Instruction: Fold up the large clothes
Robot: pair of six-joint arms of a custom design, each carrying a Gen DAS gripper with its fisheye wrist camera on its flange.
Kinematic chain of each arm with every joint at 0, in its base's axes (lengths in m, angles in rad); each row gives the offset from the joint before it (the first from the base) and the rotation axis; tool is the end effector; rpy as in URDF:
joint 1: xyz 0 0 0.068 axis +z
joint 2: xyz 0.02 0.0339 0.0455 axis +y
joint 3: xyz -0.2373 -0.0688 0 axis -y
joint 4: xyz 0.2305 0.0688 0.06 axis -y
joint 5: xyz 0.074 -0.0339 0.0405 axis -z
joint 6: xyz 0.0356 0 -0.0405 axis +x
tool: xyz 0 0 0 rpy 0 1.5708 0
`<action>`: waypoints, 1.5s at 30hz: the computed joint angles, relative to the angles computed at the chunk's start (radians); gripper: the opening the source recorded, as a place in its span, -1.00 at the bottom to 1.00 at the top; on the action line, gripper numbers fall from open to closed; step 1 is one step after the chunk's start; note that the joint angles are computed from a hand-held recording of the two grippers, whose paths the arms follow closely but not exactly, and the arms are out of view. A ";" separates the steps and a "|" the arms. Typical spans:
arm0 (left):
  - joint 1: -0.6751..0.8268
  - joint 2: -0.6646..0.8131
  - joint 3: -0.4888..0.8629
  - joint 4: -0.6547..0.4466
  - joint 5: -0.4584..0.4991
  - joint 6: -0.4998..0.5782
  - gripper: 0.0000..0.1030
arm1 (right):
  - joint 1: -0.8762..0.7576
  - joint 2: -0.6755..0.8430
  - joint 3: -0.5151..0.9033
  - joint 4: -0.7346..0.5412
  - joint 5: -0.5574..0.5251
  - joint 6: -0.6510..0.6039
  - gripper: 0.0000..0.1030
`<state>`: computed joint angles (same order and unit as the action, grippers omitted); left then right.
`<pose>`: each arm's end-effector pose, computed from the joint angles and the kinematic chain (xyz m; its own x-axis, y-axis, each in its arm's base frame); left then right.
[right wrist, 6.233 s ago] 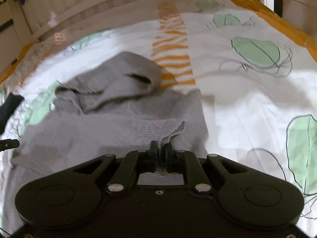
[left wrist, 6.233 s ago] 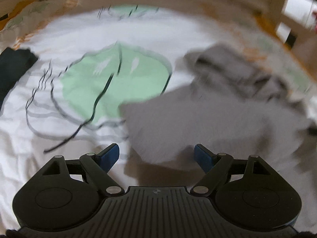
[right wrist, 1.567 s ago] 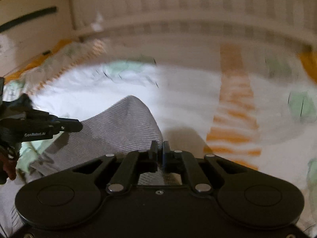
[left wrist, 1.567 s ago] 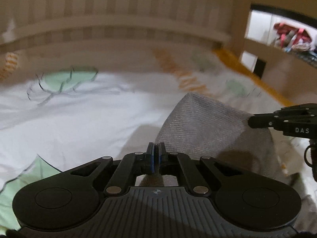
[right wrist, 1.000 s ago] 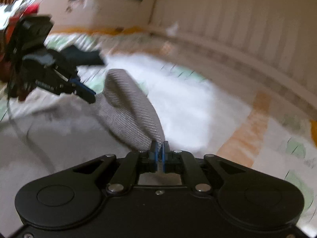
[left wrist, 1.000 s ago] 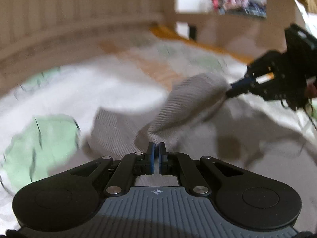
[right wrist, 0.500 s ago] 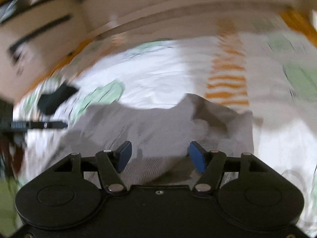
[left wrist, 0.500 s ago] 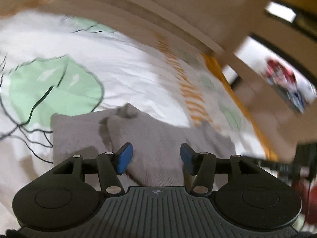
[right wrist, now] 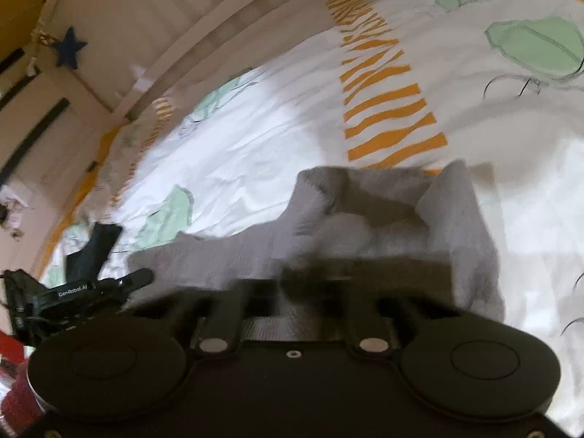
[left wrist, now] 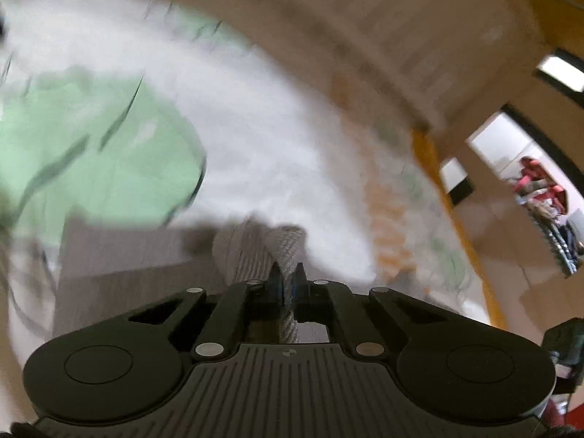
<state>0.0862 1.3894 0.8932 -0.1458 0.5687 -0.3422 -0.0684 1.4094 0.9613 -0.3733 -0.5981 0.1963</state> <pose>0.2923 0.0060 0.2277 -0.6818 -0.3427 -0.6463 0.1363 0.8085 -0.5725 0.2868 0.0004 0.2262 -0.7800 0.2150 -0.5877 -0.1775 0.8246 0.5372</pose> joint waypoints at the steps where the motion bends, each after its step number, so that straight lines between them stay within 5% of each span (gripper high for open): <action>1: 0.006 -0.041 -0.030 0.058 0.017 0.000 -0.91 | -0.002 -0.019 -0.008 0.026 -0.010 -0.013 -0.76; 5: 0.039 -0.135 -0.091 0.108 0.062 0.072 -0.87 | -0.052 -0.168 -0.121 0.222 -0.124 -0.064 -0.77; 11: 0.076 0.011 -0.069 -0.083 -0.098 0.140 -0.86 | -0.051 -0.034 -0.096 0.099 0.055 -0.185 -0.73; 15: 0.121 -0.010 -0.093 -0.081 -0.126 0.196 -0.86 | -0.075 -0.030 -0.134 0.109 0.068 -0.199 -0.72; 17: 0.108 -0.058 -0.091 -0.102 -0.167 0.208 -0.85 | -0.076 -0.064 -0.134 0.087 0.084 -0.211 -0.30; 19: 0.084 -0.143 -0.111 -0.113 -0.193 0.216 -0.81 | -0.057 -0.138 -0.165 0.105 0.126 -0.218 -0.16; 20: 0.058 -0.185 -0.118 -0.121 -0.210 0.222 -0.76 | -0.051 -0.181 -0.186 0.116 0.137 -0.223 -0.16; 22: -0.020 -0.260 -0.123 -0.153 -0.257 0.232 -0.35 | -0.039 -0.268 -0.217 0.113 0.131 -0.225 -0.15; 30: -0.385 -0.363 -0.223 -0.174 -0.441 0.261 -0.11 | 0.158 -0.447 -0.282 -0.026 0.184 -0.218 0.02; 37: -0.602 -0.352 -0.334 -0.150 -0.725 0.383 0.06 | 0.364 -0.443 -0.382 -0.025 0.439 -0.241 0.03; 40: -0.583 -0.372 -0.305 -0.228 -0.704 0.337 0.07 | 0.370 -0.459 -0.372 -0.053 0.453 -0.253 0.05; 45: -0.469 -0.587 -0.297 -0.433 -0.568 0.235 0.16 | 0.252 -0.580 -0.352 -0.183 0.325 -0.234 0.19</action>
<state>-0.3828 0.8028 0.5964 -0.5784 0.0004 -0.1073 0.1835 0.8296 0.6091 -0.5565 -0.2734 -0.0381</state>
